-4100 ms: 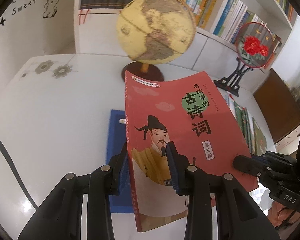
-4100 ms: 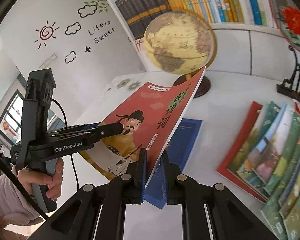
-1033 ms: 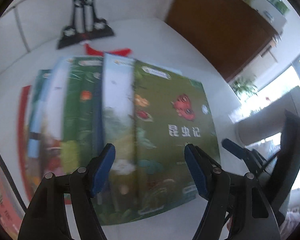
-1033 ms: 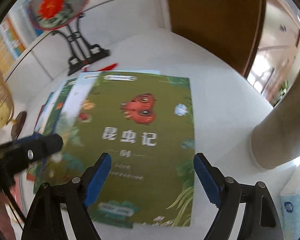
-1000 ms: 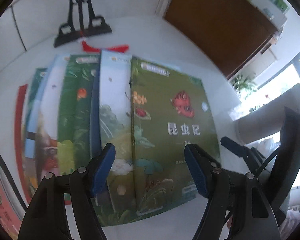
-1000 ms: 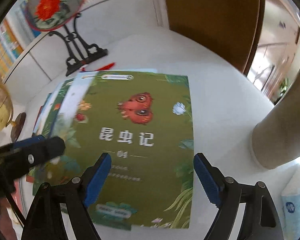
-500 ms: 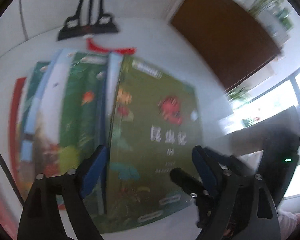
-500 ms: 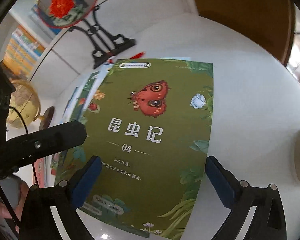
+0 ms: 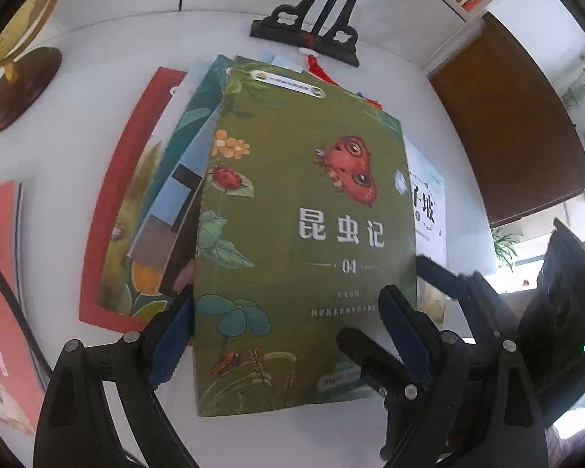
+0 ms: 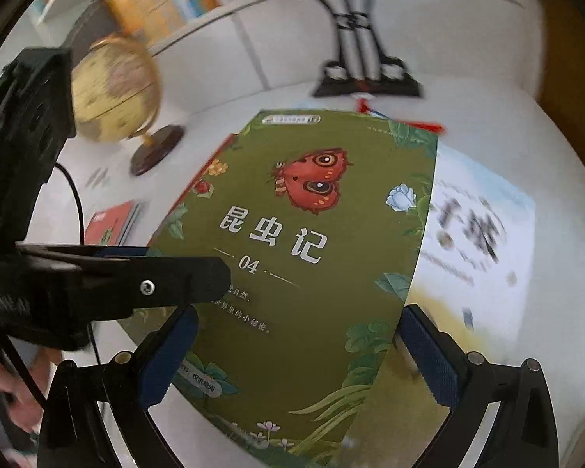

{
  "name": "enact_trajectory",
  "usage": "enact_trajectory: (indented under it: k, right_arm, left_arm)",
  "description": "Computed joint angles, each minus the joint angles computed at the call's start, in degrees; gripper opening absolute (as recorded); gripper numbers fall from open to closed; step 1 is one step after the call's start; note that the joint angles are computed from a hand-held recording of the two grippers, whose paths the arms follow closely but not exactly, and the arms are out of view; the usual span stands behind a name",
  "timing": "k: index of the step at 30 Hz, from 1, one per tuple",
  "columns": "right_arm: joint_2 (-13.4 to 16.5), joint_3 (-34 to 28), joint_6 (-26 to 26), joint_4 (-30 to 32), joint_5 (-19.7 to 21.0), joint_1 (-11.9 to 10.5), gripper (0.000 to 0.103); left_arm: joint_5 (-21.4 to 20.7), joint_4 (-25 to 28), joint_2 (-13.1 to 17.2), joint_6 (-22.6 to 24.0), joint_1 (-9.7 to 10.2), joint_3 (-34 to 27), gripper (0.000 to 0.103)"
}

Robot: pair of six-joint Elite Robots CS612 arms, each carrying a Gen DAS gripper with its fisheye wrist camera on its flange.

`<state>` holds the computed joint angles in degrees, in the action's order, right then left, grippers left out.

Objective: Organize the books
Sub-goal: 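Close the left gripper on the green book edge and lift it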

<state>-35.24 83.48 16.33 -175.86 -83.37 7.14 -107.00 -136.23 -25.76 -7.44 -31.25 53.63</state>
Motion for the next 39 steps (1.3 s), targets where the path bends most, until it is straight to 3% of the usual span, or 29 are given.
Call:
enact_trajectory:
  k: [3, 6, 11, 16, 23, 25, 27, 30, 35, 37, 39]
  right_arm:
    - [0.8, 0.2, 0.3, -3.8, 0.7, -0.3, 0.103]
    - [1.4, 0.2, 1.5, -6.9, 0.2, -0.2, 0.103]
    - [1.3, -1.0, -2.7, -3.4, -0.5, 0.0, 0.103]
    - [0.9, -0.6, -1.5, -2.8, 3.7, -1.0, 0.103]
    - [-0.5, 1.6, -4.4, -1.7, 8.3, -1.2, 0.103]
    - [-0.3, 2.2, -5.7, -3.6, 10.0, -1.6, 0.103]
    - [0.2, 2.2, -4.0, -5.9, 10.0, -2.1, 0.103]
    - [1.2, 1.0, 1.2, -8.0, 11.8, -2.8, 0.102]
    - [1.2, -0.4, 2.6, -6.1, 3.8, -1.0, 0.092]
    - [1.0, 0.2, 5.9, -7.5, 6.2, -1.5, 0.082]
    - [0.7, 1.2, 9.0, -9.5, 9.2, -2.1, 0.065]
  left_arm:
    - [3.9, 1.5, 0.7, 2.5, -0.71, -1.6, 0.089]
    - [5.2, 2.6, 1.8, 1.9, -1.08, -3.7, 0.090]
    - [9.0, 2.3, 1.2, 1.4, -1.79, -3.0, 0.087]
    - [10.3, 2.0, -0.1, 0.9, -2.06, -0.9, 0.087]
    - [8.2, 1.3, -1.5, 4.0, -1.46, 1.7, 0.087]
    - [10.3, 0.8, -0.7, 4.6, -1.37, 0.5, 0.092]
    - [8.1, 2.6, 0.9, 2.1, -0.79, -2.6, 0.091]
    - [7.7, 2.5, 2.1, 0.9, -0.86, -4.9, 0.081]
    - [9.9, 1.2, 2.1, 0.3, -1.18, -4.9, 0.077]
    - [11.1, 0.2, 1.4, 0.4, -1.04, -3.6, 0.071]
    - [9.7, -0.6, 0.7, 0.3, -0.35, -2.1, 0.070]
